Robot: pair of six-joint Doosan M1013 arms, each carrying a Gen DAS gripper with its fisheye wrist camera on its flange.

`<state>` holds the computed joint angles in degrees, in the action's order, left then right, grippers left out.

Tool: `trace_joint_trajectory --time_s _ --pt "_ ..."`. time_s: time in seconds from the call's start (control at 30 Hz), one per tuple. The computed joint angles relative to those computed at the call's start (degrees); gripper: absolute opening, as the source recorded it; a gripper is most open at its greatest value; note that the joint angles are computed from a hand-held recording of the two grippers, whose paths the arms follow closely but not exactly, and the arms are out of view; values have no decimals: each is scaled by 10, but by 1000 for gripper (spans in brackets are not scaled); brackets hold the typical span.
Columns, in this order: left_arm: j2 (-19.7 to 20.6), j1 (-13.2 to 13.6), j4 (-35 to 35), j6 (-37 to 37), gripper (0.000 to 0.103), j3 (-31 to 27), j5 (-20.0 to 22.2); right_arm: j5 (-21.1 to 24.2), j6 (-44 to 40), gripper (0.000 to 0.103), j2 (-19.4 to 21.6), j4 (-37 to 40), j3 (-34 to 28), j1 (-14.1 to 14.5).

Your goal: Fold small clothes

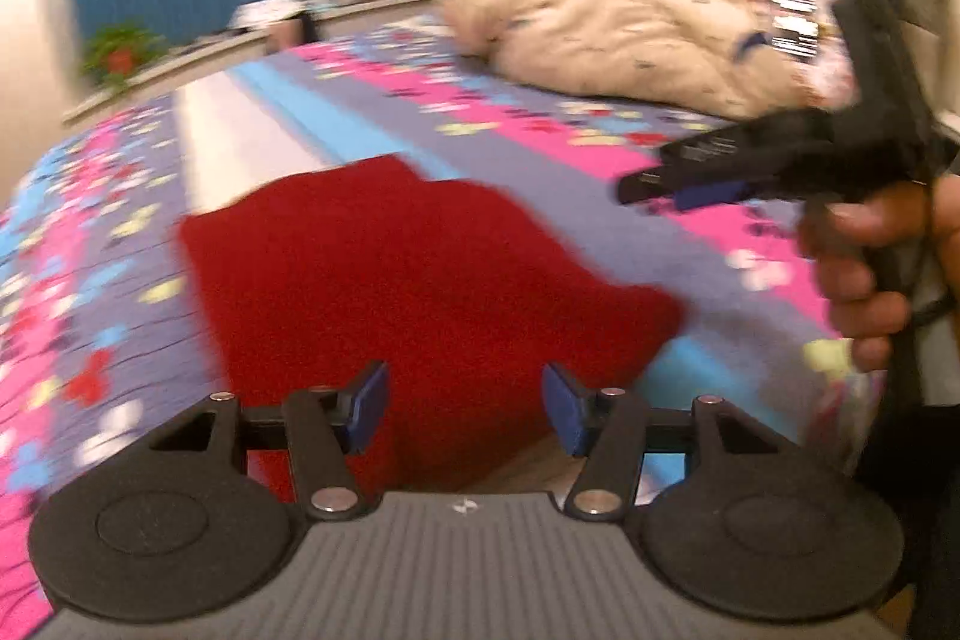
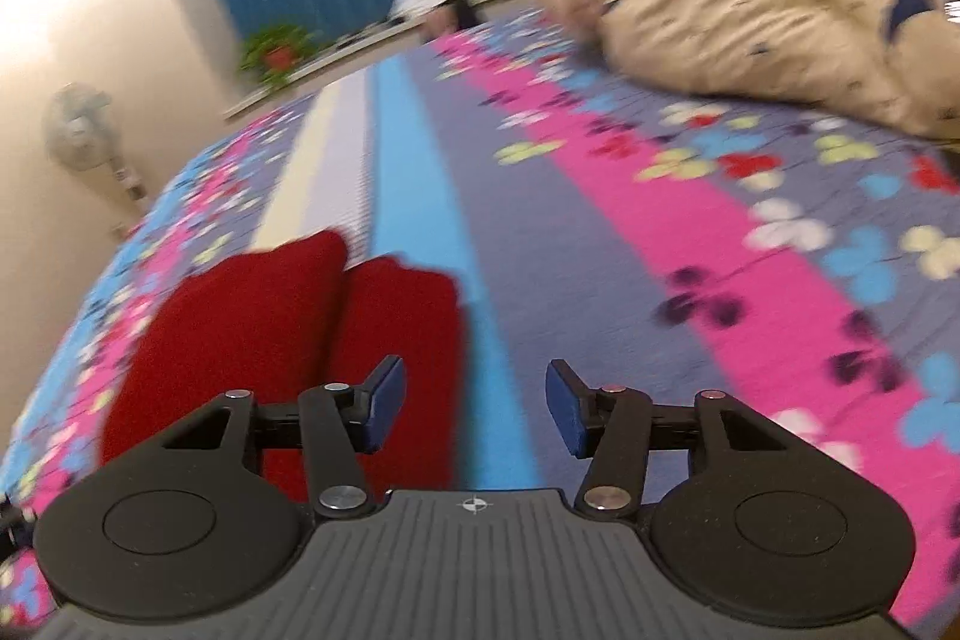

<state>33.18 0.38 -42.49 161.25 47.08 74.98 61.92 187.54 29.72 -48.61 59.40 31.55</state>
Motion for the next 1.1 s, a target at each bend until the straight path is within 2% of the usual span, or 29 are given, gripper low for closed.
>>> trace_joint_trajectory --time_s 0.07,0.13,0.2,0.23,0.27,0.3,0.37,0.43,0.5,0.53,0.6,0.63,0.67,0.73,0.8,0.83,0.87,0.93,0.97,1.0,1.03,1.07,1.1 --pt "12 10 14 -30 62 -19 -11 -36 -45 68 10 31 -14 -5" --pt "29 18 29 -69 62 -50 -9 -55 -103 72 23 82 -34 -11" --pt "45 22 47 -116 62 -81 -4 -39 -154 72 43 119 -67 -13" --pt "53 26 54 -139 62 -97 4 -29 -179 65 53 131 -84 -13" --pt "58 27 61 -159 62 -109 10 -26 -197 39 59 134 -94 -12" --pt "63 27 67 -174 62 -117 12 -24 -207 25 63 130 -102 -11" --pt "68 30 69 -184 62 -129 13 -23 -168 18 59 69 -97 -1" --pt "67 30 64 -185 62 -130 7 -50 -77 16 35 -46 -59 12" --pt "65 26 56 -191 62 -128 0 -37 -49 14 23 -96 -45 20" --pt "68 25 55 -197 65 -135 1 -12 -62 14 26 -76 -51 18" --pt "76 18 63 -221 71 -154 5 40 -106 14 37 41 -71 3" --pt "79 14 66 -231 72 -161 7 63 -118 8 44 98 -80 -5" --pt "83 10 68 -242 72 -171 12 69 -123 9 46 136 -79 -12" --pt "92 3 65 -256 73 -188 27 62 -127 11 44 133 -76 -11" --pt "93 -5 68 -246 73 -184 32 67 -129 27 44 87 -79 -2" --pt "90 -11 85 -226 73 -171 32 67 -125 43 42 71 -76 2" --pt "90 -19 116 -207 73 -163 39 65 -117 52 40 59 -73 4" --pt "78 -31 178 -176 75 -128 24 42 -95 57 29 68 -52 0" --pt "74 -32 181 -169 75 -119 15 26 -86 59 25 86 -43 -5" --pt "75 -32 176 -167 75 -124 18 14 -84 61 22 113 -37 -11" --pt "84 -33 177 -173 77 -146 34 10 -92 69 22 140 -35 -16" --pt "99 -33 180 -191 78 -180 59 18 -112 77 26 172 -40 -22" --pt "113 -33 178 -211 81 -214 78 30 -129 81 30 190 -46 -24"
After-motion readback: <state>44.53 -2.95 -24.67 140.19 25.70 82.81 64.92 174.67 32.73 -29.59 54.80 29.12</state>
